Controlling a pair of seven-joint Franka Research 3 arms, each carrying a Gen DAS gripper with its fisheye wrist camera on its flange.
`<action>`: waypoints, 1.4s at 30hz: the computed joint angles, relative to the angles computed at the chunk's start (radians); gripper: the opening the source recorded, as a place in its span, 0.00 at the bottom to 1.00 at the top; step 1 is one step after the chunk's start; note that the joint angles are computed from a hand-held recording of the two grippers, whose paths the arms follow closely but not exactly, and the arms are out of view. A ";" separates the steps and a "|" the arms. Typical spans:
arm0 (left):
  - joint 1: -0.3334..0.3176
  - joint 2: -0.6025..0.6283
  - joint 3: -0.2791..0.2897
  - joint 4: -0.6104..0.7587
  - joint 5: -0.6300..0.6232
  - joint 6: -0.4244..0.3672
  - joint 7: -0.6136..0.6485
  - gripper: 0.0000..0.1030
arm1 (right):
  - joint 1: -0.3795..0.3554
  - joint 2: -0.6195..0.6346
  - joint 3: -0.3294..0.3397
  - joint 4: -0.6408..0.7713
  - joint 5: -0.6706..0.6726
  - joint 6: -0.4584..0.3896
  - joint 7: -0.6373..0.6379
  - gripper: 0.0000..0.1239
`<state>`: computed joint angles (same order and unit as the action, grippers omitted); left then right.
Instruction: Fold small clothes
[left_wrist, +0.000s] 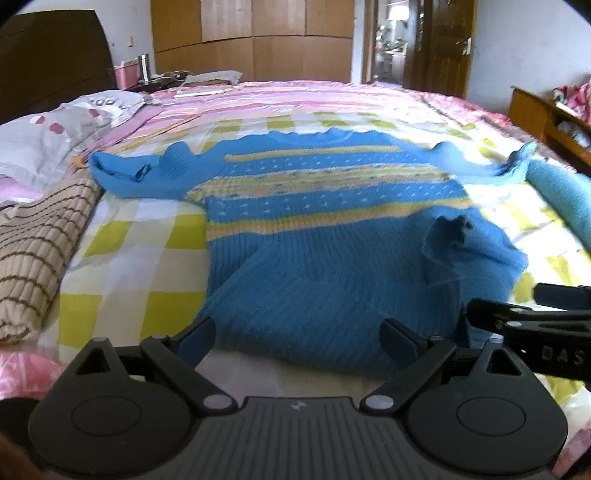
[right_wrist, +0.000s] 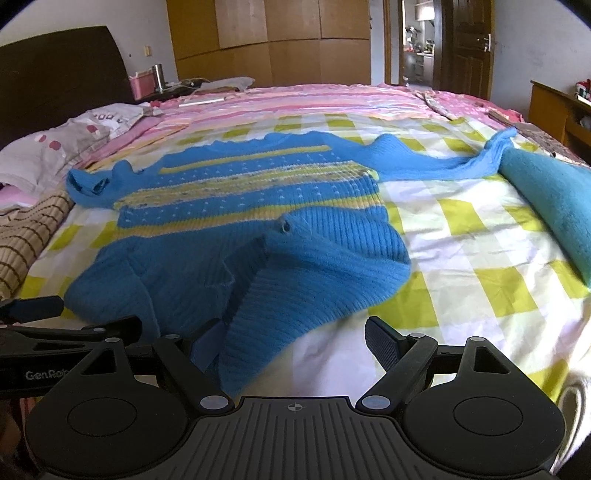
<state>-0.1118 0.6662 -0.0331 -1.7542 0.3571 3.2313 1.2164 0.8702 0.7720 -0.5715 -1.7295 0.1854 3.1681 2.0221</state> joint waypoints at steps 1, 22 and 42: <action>0.020 0.003 -0.021 0.005 -0.001 0.001 0.006 0.97 | -0.006 0.004 0.002 0.011 -0.001 -0.002 -0.002 0.68; 0.212 0.178 -0.258 0.281 -0.029 -0.210 0.378 0.72 | -0.360 0.136 0.298 0.385 -0.173 -0.161 -0.189 0.58; 0.473 0.045 -0.540 0.039 -0.364 -0.233 0.752 0.14 | -0.529 -0.185 0.528 -0.001 -0.015 -0.113 -0.459 0.07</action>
<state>0.3608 0.7109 -0.5727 -1.7147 -0.0073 2.9979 1.9688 0.3414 0.5873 -0.0435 -1.7307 0.1707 3.0551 1.5633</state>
